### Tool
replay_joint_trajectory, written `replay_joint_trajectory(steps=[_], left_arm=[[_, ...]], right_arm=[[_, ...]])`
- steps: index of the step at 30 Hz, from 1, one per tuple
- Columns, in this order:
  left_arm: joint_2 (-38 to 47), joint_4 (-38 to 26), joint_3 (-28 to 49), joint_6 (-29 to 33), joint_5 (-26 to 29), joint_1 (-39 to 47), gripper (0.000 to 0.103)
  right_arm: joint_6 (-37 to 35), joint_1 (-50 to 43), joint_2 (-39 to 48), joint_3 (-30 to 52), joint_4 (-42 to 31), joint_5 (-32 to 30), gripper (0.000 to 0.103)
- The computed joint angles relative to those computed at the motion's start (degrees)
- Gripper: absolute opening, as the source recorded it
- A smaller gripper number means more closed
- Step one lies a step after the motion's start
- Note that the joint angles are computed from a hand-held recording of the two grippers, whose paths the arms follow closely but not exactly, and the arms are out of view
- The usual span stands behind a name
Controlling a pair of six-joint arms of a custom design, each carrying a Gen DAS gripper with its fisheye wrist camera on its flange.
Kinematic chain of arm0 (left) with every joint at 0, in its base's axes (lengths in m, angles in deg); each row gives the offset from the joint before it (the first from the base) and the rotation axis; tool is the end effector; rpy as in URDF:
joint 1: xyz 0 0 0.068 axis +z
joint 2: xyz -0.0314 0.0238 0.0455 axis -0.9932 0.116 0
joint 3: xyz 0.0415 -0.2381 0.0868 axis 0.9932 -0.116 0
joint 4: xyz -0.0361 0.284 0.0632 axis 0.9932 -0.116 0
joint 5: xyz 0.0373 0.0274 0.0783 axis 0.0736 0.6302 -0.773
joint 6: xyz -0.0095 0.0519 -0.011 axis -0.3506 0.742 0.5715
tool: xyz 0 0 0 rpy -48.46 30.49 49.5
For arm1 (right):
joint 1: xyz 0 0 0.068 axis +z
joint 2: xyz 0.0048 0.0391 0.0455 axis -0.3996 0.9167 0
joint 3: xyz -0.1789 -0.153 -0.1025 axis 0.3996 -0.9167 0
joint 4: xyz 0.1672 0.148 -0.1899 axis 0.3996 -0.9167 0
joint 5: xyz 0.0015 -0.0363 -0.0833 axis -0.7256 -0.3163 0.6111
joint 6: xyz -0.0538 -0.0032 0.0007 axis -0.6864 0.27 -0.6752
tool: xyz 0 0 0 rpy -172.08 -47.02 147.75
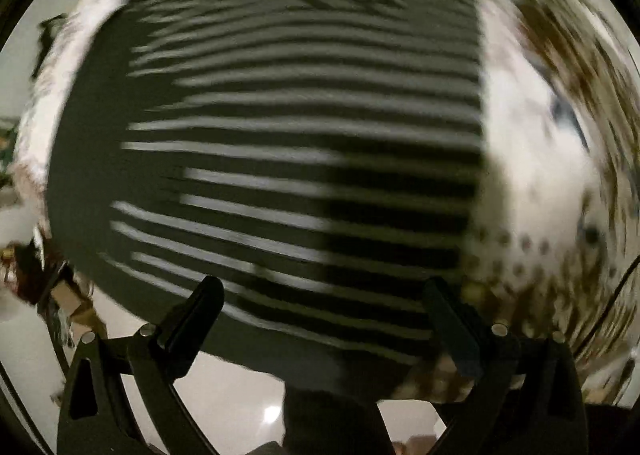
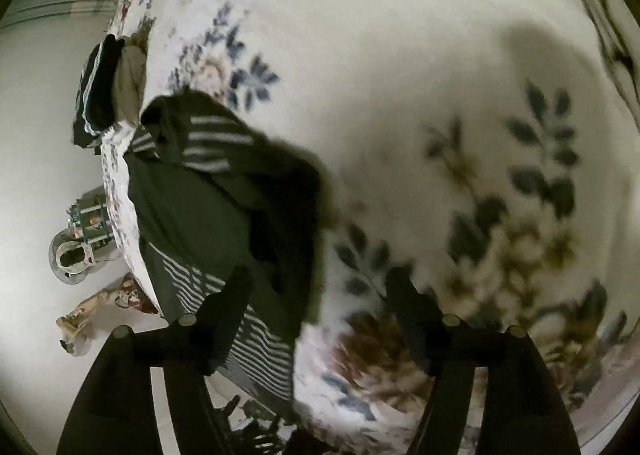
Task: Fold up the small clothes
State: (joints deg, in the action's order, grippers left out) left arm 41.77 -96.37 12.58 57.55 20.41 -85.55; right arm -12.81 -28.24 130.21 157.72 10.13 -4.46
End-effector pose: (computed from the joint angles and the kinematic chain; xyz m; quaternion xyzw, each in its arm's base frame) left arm 0.1857 -0.0038 0.1430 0.2364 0.9700 0.0522 0.0233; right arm 0.3637 -0.0087 0.1785 -0.2723 -0.9115 -0.3016 0.0640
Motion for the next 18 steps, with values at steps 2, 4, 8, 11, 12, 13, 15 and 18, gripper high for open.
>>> replay_joint_trajectory(steps=[2, 4, 8, 11, 12, 13, 15, 18], left_arm=[[0.3, 2.5, -3.4, -1.4, -0.7, -5.0, 0.102], [-0.5, 6.6, -6.9, -3.9, -3.7, -10.5, 0.099], [-2.7, 8.5, -7.3, -4.0, -2.7, -12.2, 0.036], [-5.0, 6.1, -5.1, -2.4, -2.2, -11.4, 0.006], [-5.3, 5.4, -4.3, -2.0, -1.3, -10.3, 0.006], [-5.8, 4.5, -3.4, -1.0, -0.4, -8.8, 0.006], [-6.7, 2.3, -1.2, 1.1, 1.0, -6.5, 0.005], [-6.7, -1.6, 3.6, 4.5, 3.5, -2.3, 0.005]], right_arm=[[0.4, -1.3, -1.7, -4.3, 2.5, -1.8, 0.072], [4.6, -1.8, -1.2, -7.7, 9.6, -3.7, 0.072], [14.1, -1.2, 4.5, -10.2, 25.3, -6.8, 0.072], [24.9, 0.1, 8.7, -11.8, 38.5, -10.3, 0.072], [26.9, 0.6, 10.2, -11.5, 40.6, -11.2, 0.072], [28.9, 1.1, 11.2, -11.4, 42.3, -11.4, 0.070], [31.7, 2.7, 12.5, -10.5, 43.9, -11.0, 0.027], [30.2, 4.9, 13.4, -5.4, 37.4, -8.7, 0.010]])
